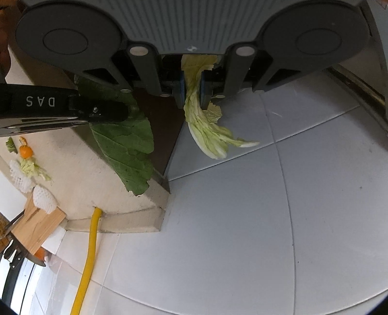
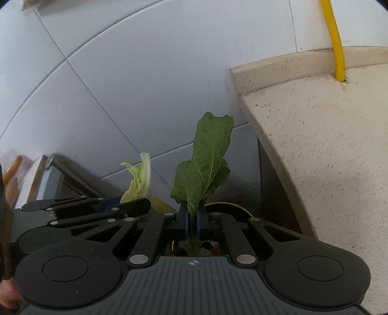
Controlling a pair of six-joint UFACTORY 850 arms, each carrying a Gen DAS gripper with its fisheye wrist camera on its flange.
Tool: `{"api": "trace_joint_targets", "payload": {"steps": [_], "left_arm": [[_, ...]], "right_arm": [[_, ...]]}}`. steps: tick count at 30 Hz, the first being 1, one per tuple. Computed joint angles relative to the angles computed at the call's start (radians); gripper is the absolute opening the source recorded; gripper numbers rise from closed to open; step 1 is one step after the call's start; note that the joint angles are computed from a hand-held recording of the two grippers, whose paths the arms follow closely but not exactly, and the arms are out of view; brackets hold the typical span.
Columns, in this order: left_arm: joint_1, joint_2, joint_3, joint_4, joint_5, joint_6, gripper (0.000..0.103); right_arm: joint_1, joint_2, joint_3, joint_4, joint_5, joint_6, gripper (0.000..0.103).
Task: Collect trash
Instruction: 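Carry both leaves off the counter edge down over the black bin, then open both grippers to drop the leaves into the bin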
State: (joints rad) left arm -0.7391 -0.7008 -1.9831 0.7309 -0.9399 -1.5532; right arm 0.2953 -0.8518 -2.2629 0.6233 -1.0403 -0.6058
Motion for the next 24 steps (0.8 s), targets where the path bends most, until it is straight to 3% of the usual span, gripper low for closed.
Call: {"api": "trace_joint_targets", "payload": {"steps": [19, 24], "left_arm": [[0.017, -0.022, -0.031, -0.080, -0.010, 0.055, 0.008], [0.023, -0.024, -0.034, -0.106, -0.013, 0.065, 0.015]], "right_arm": [[0.017, -0.079, -0.098, -0.044, -0.064, 0.105, 0.009], [0.022, -0.123, -0.159, -0.066, -0.085, 0.159, 0.019]]}}
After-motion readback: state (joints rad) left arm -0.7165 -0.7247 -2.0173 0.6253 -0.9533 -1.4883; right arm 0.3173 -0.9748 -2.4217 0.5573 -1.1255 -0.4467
